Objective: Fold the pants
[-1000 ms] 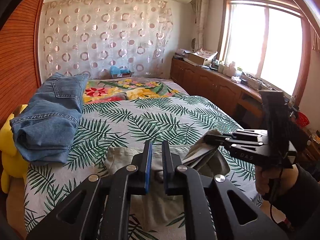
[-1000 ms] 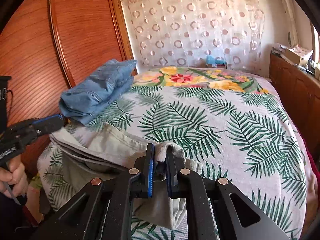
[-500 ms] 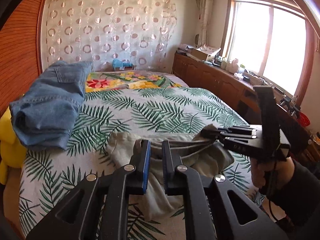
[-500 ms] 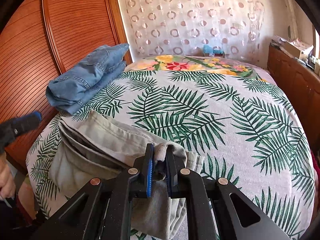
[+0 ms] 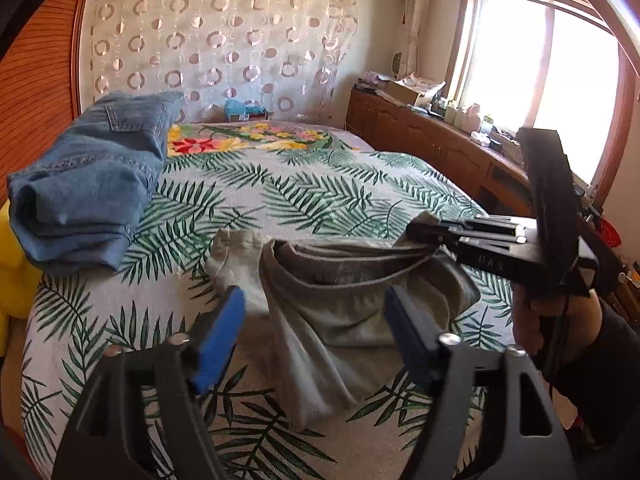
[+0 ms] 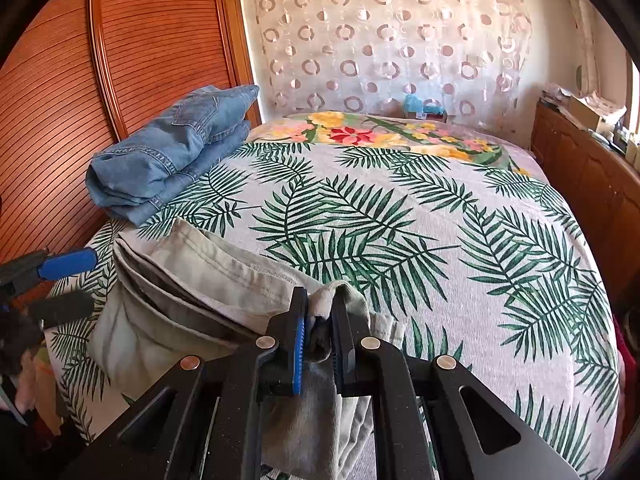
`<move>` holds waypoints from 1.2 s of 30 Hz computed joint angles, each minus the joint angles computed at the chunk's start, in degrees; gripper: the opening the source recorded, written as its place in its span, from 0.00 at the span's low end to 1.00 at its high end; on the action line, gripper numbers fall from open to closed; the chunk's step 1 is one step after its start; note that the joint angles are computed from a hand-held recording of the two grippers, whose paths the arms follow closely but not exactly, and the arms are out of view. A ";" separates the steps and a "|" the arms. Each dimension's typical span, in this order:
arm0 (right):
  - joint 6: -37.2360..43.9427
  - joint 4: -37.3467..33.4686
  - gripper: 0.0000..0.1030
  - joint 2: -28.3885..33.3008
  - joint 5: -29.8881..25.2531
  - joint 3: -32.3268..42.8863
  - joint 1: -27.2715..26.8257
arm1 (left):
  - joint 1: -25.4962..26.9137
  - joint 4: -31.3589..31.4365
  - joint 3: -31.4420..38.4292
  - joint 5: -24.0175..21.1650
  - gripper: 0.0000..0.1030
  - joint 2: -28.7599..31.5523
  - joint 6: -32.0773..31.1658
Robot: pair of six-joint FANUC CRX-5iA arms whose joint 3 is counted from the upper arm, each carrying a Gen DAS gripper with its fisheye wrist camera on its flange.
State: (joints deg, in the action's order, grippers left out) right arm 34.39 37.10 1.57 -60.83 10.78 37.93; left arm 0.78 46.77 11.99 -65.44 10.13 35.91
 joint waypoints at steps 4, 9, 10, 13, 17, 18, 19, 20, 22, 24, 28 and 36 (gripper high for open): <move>0.42 -0.36 0.21 0.33 -0.78 1.01 -0.40 | 0.15 -1.03 -0.14 -0.91 0.76 -0.01 0.27; -0.23 -0.16 0.22 -0.87 -0.52 0.10 -0.22 | 0.16 -2.00 -2.31 0.53 0.76 -1.53 -0.62; -0.60 0.00 0.24 -1.21 -0.41 -0.28 -0.17 | 0.14 -2.03 -2.49 0.51 0.76 -1.63 -0.82; -1.86 0.86 0.34 -2.01 -0.84 -1.19 -0.02 | 0.07 -2.34 -3.02 0.89 0.73 -1.90 -1.21; -2.68 0.61 0.37 -3.87 -0.92 -2.84 0.30 | 0.02 -3.84 -2.61 0.81 0.61 -1.84 -0.89; -2.59 0.22 0.37 -4.45 -1.05 -3.33 0.50 | 0.20 -3.96 -2.53 0.56 0.58 -1.89 -0.95; -2.48 -0.21 0.37 -5.02 -1.14 -3.85 0.78 | 0.39 -3.85 -2.76 0.38 0.57 -2.04 -1.21; -2.41 -0.57 0.37 -5.68 -1.22 -4.51 1.13 | 0.65 -3.79 -3.04 0.07 0.53 -2.19 -1.40; -2.02 -1.25 0.37 -6.77 -2.12 -5.43 2.04 | 1.12 -4.15 -3.43 -0.58 0.50 -2.54 -1.31; -1.52 -1.74 0.37 -7.97 -3.13 -6.49 3.07 | 1.65 -4.11 -3.93 -1.33 0.49 -2.94 -1.69; -2.85 -2.51 0.37 -10.70 -3.35 -9.10 5.05 | 2.42 -4.06 -5.72 -2.36 0.49 -4.25 -2.56; -3.12 -3.16 0.37 -12.46 -4.70 -10.39 7.92 | 1.85 -4.97 -6.86 -3.03 0.40 -4.86 -3.02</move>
State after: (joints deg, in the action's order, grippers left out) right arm 31.27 33.94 -10.89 -65.53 0.38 45.86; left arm 2.63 41.80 5.13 -68.48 5.27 32.88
